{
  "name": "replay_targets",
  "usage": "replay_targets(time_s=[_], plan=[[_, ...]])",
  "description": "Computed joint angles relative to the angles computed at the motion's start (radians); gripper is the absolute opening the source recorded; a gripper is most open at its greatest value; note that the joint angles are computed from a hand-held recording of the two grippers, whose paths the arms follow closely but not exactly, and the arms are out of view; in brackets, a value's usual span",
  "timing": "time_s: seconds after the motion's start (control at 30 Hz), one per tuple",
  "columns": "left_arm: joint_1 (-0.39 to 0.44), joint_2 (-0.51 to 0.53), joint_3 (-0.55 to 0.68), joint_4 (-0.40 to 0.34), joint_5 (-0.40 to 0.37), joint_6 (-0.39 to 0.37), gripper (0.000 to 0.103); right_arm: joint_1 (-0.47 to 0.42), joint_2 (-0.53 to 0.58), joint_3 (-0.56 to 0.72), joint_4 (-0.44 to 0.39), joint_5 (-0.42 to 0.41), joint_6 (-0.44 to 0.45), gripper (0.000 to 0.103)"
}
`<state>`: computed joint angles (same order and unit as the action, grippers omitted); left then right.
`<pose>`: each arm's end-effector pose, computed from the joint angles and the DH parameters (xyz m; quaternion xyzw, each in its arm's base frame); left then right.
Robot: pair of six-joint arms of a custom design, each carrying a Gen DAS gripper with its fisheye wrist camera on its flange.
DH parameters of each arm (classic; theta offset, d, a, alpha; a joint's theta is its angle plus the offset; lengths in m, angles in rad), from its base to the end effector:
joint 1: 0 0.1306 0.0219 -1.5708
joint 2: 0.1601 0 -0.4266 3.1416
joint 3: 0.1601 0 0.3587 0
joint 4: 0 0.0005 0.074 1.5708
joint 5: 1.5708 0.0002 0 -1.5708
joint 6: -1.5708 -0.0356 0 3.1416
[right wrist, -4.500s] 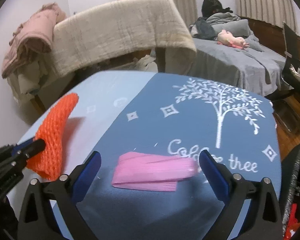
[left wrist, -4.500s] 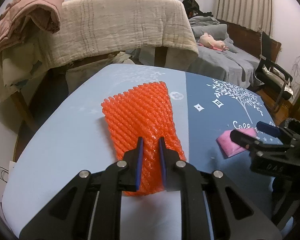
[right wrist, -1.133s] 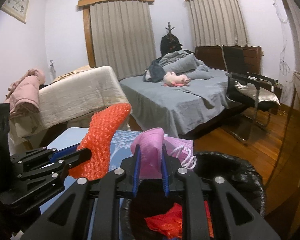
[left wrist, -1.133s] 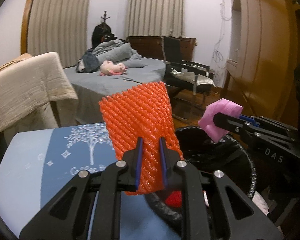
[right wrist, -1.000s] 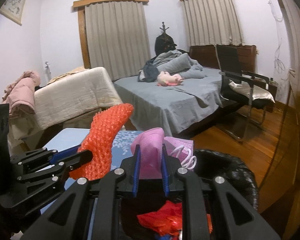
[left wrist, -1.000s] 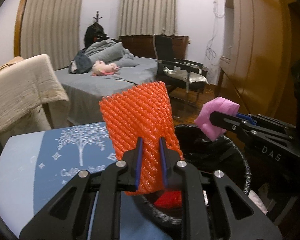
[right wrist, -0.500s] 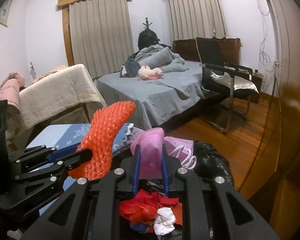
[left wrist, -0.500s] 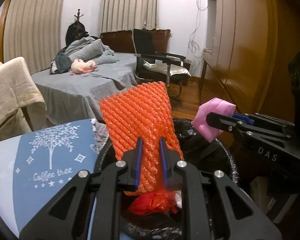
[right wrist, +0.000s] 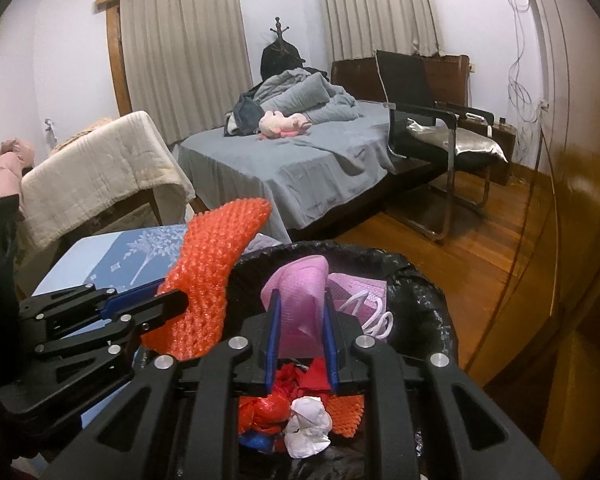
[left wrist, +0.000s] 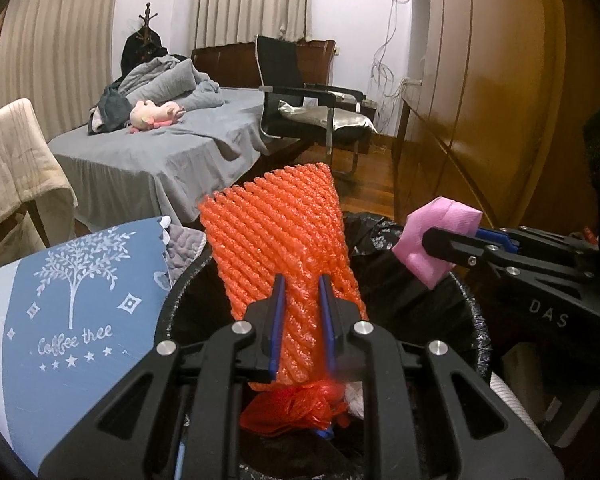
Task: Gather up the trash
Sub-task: 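Open the left gripper over the bin while the right gripper releases the pink strip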
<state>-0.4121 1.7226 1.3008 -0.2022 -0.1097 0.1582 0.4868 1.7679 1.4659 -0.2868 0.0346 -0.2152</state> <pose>0.5225 -0.2247 0.3257 0.0877 0.8847 -0.0812 0.4506 0.5351 0.2813 0.3626 -0.1113 0.8747 0.1478 0.4479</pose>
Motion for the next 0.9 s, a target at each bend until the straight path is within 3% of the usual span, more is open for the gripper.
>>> replay_targets(time_s=[0.07, 0.17, 0.5, 0.67, 0.9], plan=[[0.001, 0.007, 0.005, -0.006, 0.002, 0.001, 0.017, -0.002, 0.005, -0.002, 0.001, -0.003, 0.000, 0.026], [0.005, 0.017, 0.018, -0.021, 0.012, 0.007, 0.021, 0.002, 0.021, 0.018, -0.030, -0.008, 0.011, 0.028], [0.027, 0.011, 0.008, -0.031, 0.003, 0.031, 0.038, 0.007, 0.034, 0.026, -0.055, 0.002, 0.017, 0.063], [0.034, -0.005, -0.005, -0.020, -0.013, 0.030, 0.046, 0.010, 0.026, 0.023, -0.050, 0.013, 0.020, 0.070], [0.045, -0.044, -0.032, -0.008, -0.036, 0.039, 0.071, 0.016, 0.015, 0.015, -0.034, 0.032, 0.022, 0.084]])
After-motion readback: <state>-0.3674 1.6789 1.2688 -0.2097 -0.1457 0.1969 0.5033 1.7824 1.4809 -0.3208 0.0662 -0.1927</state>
